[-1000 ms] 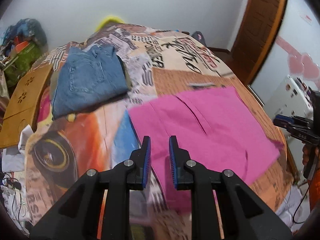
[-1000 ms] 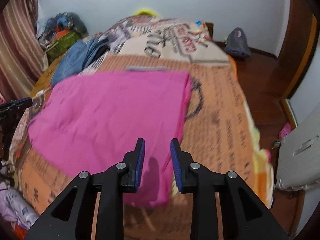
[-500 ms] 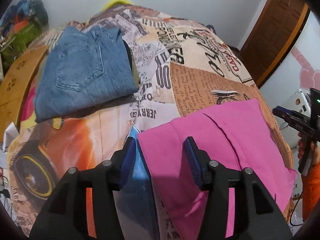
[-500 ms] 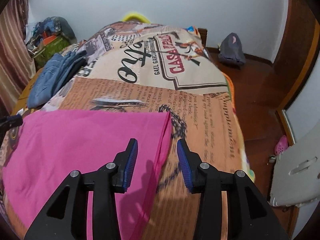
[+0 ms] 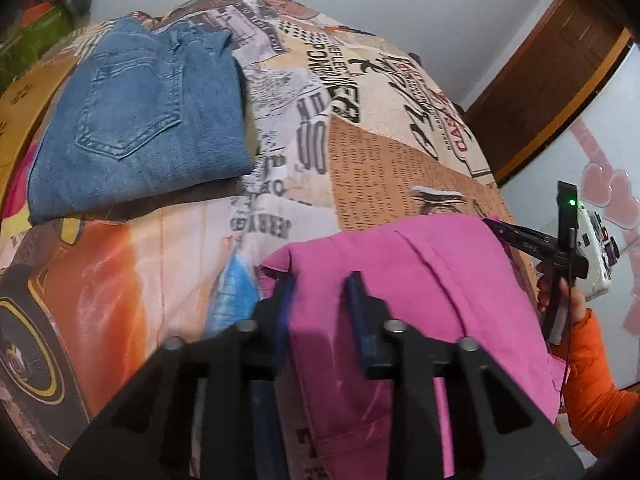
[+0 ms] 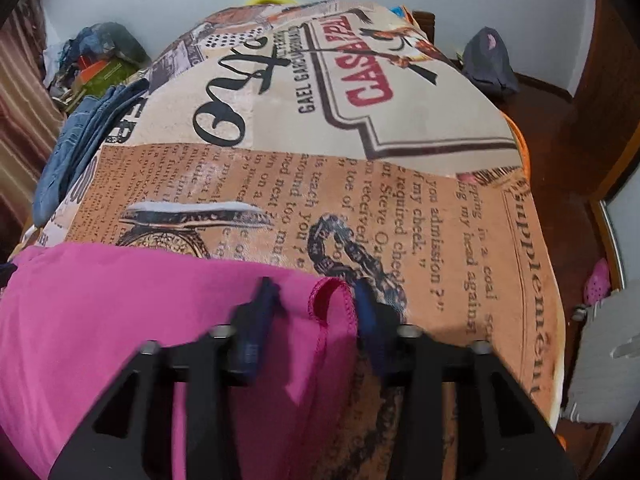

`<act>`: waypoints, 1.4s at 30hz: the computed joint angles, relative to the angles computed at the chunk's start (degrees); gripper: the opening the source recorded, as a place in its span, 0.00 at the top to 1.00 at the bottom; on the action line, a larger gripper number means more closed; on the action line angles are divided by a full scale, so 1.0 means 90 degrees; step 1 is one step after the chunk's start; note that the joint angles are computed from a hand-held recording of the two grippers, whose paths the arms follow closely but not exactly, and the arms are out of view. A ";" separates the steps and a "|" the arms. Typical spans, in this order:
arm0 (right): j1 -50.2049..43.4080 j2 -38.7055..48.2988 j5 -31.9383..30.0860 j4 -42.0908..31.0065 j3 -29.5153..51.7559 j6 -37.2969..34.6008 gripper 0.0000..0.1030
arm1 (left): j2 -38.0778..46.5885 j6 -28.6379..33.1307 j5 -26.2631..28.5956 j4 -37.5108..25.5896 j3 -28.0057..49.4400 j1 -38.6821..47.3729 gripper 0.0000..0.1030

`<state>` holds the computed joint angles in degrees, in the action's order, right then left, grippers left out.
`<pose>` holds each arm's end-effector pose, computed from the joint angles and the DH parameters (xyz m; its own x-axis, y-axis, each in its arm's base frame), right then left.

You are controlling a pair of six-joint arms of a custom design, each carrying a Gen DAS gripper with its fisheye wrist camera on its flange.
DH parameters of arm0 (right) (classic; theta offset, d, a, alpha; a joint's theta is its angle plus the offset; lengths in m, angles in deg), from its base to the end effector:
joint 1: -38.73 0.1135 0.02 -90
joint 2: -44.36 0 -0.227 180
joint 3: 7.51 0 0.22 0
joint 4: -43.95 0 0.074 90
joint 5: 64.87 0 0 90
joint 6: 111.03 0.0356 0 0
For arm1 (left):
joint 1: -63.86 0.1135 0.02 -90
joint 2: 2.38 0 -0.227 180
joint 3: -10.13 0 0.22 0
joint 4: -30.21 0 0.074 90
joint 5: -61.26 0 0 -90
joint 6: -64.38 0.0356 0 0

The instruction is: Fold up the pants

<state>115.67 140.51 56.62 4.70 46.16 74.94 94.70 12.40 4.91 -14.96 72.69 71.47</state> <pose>0.0682 0.2116 0.0873 -0.7860 0.3647 -0.4992 0.3070 0.9311 0.1968 0.2482 0.0133 0.1121 -0.7756 0.4137 -0.4768 0.5912 0.7406 -0.3192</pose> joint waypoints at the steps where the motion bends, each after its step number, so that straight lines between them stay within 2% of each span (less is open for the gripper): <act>1: -0.0024 0.0003 0.0002 0.0073 -0.0024 -0.0045 0.92 | -0.0238 -0.0060 -0.0104 0.0196 -0.0206 -0.0097 0.83; 2: -0.0037 0.0016 0.0000 0.0072 0.0001 -0.0074 0.92 | -0.0467 -0.0069 -0.0191 0.0378 -0.0405 -0.0166 0.87; 5: -0.0009 0.0330 0.0120 -0.0443 0.0424 -0.0103 0.96 | -0.1002 -0.0169 -0.0529 0.0922 -0.0892 -0.0400 0.89; 9: -0.0224 0.0540 0.0277 -0.0858 0.0715 -0.0209 0.97 | -0.1043 -0.0279 -0.0802 0.1251 -0.1040 -0.0488 0.89; 11: -0.0320 0.0478 0.0244 -0.0873 0.0686 -0.0257 0.97 | -0.0972 -0.0294 -0.0866 0.1199 -0.0972 -0.0495 0.85; 14: -0.0412 0.0351 0.0037 -0.1050 0.0770 -0.0406 0.96 | -0.1152 -0.0207 -0.0777 0.0863 -0.0865 -0.0344 0.82; 15: -0.0401 0.0328 0.0011 -0.1196 0.0852 -0.0366 0.93 | -0.1271 -0.0171 -0.0768 0.0781 -0.0880 -0.0300 0.82; 19: 0.0131 0.0115 0.0224 -0.2278 0.1380 0.0257 0.65 | -0.1933 0.0283 -0.0557 0.0169 -0.0926 0.0171 0.72; 21: 0.0596 0.0208 0.0439 -0.3186 0.1955 0.0736 0.64 | -0.2129 0.0600 -0.0305 -0.0375 -0.0833 0.0537 0.68; 25: 0.1435 0.0566 0.0675 -0.4542 0.3207 0.1491 0.64 | -0.2367 0.1063 -0.0028 -0.1227 -0.0742 0.1087 0.49; 28: 0.1788 0.1096 0.0763 -0.5270 0.4209 0.1712 0.64 | -0.2538 0.1735 0.0147 -0.1968 -0.0781 0.1661 0.47; 31: 0.2165 0.1755 0.0815 -0.5924 0.5278 0.1978 0.64 | -0.2765 0.2282 0.0115 -0.2378 -0.0988 0.2051 0.44; 36: 0.2530 0.2693 0.0735 -0.6044 0.6424 0.2258 0.63 | -0.2578 0.3056 -0.0028 -0.2780 -0.1238 0.2688 0.39; 40: 0.2628 0.3054 0.0508 -0.5587 0.6569 0.2350 0.62 | -0.1641 0.3243 -0.0237 -0.2928 -0.1202 0.2951 0.36; 42: 0.2640 0.3225 0.0317 -0.5370 0.6576 0.2381 0.62 | -0.1439 0.3317 -0.0131 -0.2910 -0.1249 0.3165 0.36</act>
<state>139.43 169.54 59.47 -43.62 105.34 96.38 81.75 42.25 3.73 -41.15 61.45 99.96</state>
